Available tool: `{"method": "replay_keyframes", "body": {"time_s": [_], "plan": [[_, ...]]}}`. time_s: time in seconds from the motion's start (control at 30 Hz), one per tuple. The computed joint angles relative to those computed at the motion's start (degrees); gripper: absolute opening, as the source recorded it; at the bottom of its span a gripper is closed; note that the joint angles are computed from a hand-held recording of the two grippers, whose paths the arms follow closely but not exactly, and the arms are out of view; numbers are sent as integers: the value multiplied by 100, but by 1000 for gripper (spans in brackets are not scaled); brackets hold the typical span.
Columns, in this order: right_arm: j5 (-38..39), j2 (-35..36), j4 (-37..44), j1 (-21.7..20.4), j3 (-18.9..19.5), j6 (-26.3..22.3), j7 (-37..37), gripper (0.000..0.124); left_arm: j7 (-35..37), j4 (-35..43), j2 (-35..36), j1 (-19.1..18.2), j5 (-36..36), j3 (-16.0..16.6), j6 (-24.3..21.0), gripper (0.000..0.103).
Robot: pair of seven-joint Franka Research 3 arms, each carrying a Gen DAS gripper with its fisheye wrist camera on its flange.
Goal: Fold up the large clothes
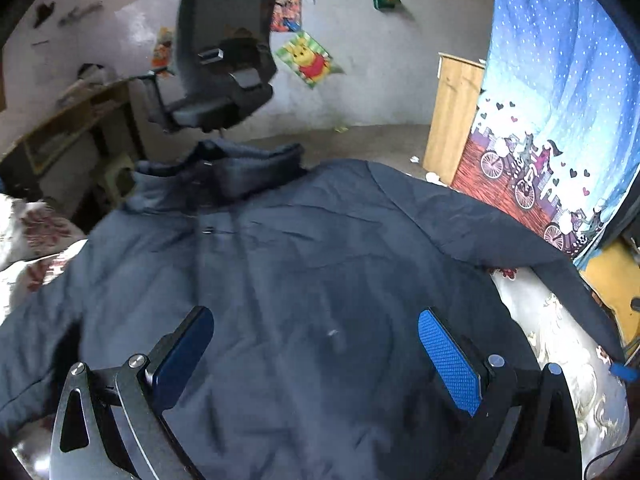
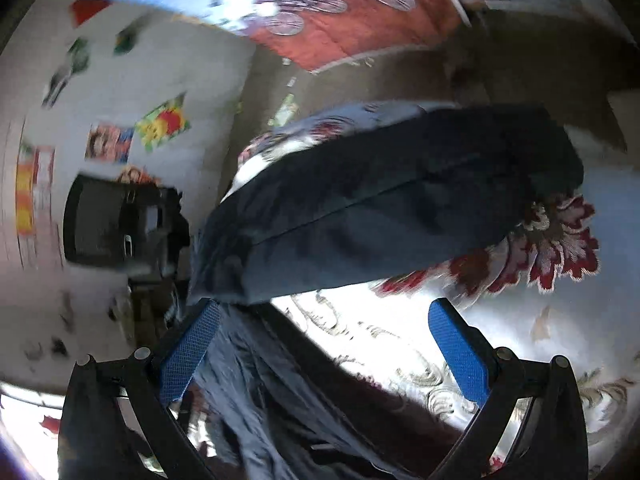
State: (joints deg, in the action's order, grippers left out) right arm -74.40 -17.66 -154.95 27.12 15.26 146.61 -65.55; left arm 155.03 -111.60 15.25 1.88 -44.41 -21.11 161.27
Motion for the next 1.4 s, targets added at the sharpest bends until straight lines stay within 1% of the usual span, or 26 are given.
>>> {"method": "replay_keyframes", "body": {"time_s": [0.03, 0.1, 0.17, 0.23, 0.27, 0.33, 0.37, 0.4, 0.43, 0.5, 0.57, 0.6, 0.67, 0.73, 0.77, 0.8, 0.87, 0.93, 0.97, 1.0, 1.1, 1.13, 1.23, 1.3, 1.33, 1.4], "plan": [[-342, 91, -34, -100, 23, 33, 462, 102, -213, 108, 143, -123, 163, 44, 50, 103], [-578, 168, -37, -158, -28, -54, 665, 102, -695, 363, 407, -274, 536, 94, 44, 103], [-373, 207, 20, -138, -78, -304, 286, 102, -1232, 699, 719, -403, 862, 83, -31, 103], [-241, 274, 49, -178, -188, -345, -14, 94, -1607, 980, 966, -442, 1079, 21, -110, 103], [-234, 337, 63, -212, -230, -323, -18, 86, -1772, 1104, 1083, -465, 1190, -11, -126, 103], [-503, 427, -3, -338, -337, -123, 319, 70, -2180, 1359, 1321, -586, 1497, -21, -209, 103], [-552, 451, -39, -381, -394, -12, 410, 51, -2367, 1470, 1432, -661, 1687, -1, -241, 103], [-644, 458, -124, -450, -474, 141, 489, 39, -2545, 1534, 1503, -733, 1878, 25, -254, 103], [-781, 513, -145, -504, -500, 214, 619, 36, -2725, 1606, 1588, -835, 2108, 77, -284, 103], [-824, 336, -354, -494, -467, 216, 720, 24, -3069, 1713, 1717, -1015, 2548, 192, -384, 103], [-865, 257, -410, -537, -487, 188, 531, 15, -3341, 1802, 1835, -1117, 2913, 248, -605, 103], [-705, 160, -453, -517, -479, 123, 257, 11, -3461, 1806, 1863, -1145, 3076, 270, -640, 103], [-315, -104, -582, -479, -470, -25, -398, 8, -3630, 1627, 1818, -1189, 3398, 299, -448, 103], [520, -437, -514, -373, -445, -563, -1832, 7, -3659, 1575, 1784, -1026, 3501, 138, -504, 103], [889, -568, -423, -292, -375, -947, -2513, 7, -3662, 1593, 1766, -920, 3511, 43, -610, 103], [1158, -653, -176, -239, -302, -1519, -3427, 6, -3660, 1606, 1747, -832, 3503, -30, -695, 103], [1119, -700, 195, -204, -217, -2239, -4388, 6, -3468, 1496, 1608, -475, 3225, -287, -776, 103], [643, -522, 819, -322, 77, -2966, -5383, 6, -3172, 1408, 1461, -112, 2852, -500, -852, 103], [448, -493, 962, -239, 53, -3135, -5636, 6, -3025, 1384, 1380, 41, 2671, -550, -914, 103], [25, -311, 1304, -356, 154, -3200, -6052, 6, -2874, 1364, 1295, 188, 2482, -573, -993, 103], [-884, 143, 2014, -418, 94, -2997, -6670, 6, -2552, 1438, 1109, 473, 2010, -445, -1296, 103], [-1304, 409, 2373, -449, 54, -2784, -6923, 6, -2497, 1463, 1056, 532, 1893, -350, -1357, 103], [-1969, 1098, 3238, -423, -102, -2138, -7474, 6, -2381, 1635, 990, 722, 1552, -62, -1587, 103], [-2154, 1505, 3718, -336, -214, -1712, -7752, 6, -2417, 1846, 1027, 855, 1395, 148, -1813, 103], [-2257, 1869, 4128, -311, -306, -1311, -7948, 6, -2492, 1985, 1064, 938, 1367, 287, -1938, 103], [-2086, 2516, 4843, -225, -468, -724, -8580, 6, -2527, 2235, 1161, 1100, 1297, 445, -2169, 103]]}}
